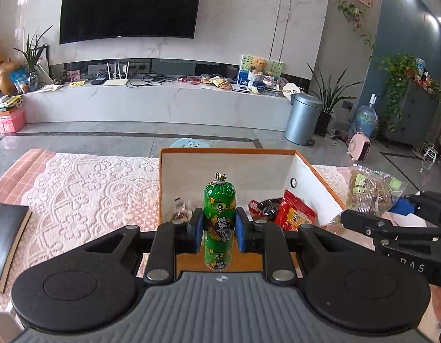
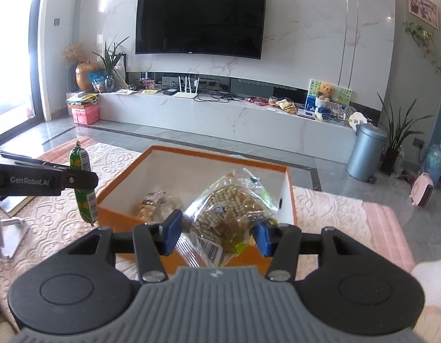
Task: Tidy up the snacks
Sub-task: 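Lift both held snacks and carry them over the orange box, then open the left tool to drop the sausage stick while the right tool releases the snack pack into the box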
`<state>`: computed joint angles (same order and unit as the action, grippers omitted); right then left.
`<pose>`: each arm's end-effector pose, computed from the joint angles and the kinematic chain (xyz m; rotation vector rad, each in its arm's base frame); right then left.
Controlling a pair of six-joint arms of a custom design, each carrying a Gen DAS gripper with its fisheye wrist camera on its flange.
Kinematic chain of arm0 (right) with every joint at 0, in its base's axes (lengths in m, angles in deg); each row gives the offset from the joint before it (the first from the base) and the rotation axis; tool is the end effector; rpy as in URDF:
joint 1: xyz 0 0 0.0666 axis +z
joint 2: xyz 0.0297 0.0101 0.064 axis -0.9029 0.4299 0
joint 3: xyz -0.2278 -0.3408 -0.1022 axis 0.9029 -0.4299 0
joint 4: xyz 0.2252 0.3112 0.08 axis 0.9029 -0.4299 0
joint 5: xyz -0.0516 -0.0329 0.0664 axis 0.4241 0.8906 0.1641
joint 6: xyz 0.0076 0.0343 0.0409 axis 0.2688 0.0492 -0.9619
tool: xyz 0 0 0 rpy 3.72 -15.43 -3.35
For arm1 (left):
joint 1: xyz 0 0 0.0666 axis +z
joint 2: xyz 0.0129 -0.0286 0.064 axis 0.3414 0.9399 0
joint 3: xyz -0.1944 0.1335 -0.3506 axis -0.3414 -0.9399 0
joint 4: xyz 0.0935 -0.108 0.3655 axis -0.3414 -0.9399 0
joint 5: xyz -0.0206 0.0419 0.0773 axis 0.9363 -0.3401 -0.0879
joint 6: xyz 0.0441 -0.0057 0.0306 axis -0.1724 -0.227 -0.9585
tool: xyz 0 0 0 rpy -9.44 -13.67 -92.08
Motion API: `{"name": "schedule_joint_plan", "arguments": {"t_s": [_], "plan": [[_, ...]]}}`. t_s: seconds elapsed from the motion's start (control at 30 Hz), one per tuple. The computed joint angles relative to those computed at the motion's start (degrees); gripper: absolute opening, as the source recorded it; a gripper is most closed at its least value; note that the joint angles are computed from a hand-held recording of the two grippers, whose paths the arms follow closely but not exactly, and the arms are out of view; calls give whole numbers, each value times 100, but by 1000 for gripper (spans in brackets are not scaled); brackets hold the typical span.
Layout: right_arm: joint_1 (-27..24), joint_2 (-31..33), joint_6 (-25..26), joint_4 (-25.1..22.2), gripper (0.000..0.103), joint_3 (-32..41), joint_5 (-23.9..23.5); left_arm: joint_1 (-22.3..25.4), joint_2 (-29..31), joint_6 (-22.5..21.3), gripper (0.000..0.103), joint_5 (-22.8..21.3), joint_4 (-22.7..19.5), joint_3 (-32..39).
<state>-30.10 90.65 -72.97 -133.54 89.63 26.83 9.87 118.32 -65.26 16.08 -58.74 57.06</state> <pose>0.3285 0.2143 0.5480 -0.3851 2.1319 0.1448 0.2870 -0.0519 0.5011 0.0296 2.1885 -0.1912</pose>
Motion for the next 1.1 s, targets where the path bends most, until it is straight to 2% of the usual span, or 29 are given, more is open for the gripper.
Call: {"name": "schedule_joint_plan", "arguments": {"t_s": [0.13, 0.4, 0.67, 0.9, 1.1], "plan": [[-147, 335, 209, 40, 51, 295, -107, 26, 287, -43, 25, -16, 76, 169], [-502, 1140, 242, -181, 50, 964, -389, -61, 908, -289, 25, -257, 106, 466], [-755, 1917, 382, -552, 51, 1410, -470, 5, 1554, -305, 25, -336, -206, 724], [-841, 2458, 537, -771, 51, 1657, -421, 12, 1880, -426, 25, -445, -402, 829], [-821, 2674, 609, -790, 51, 1790, -374, 20, 2016, -468, 25, -547, -508, 852]]}}
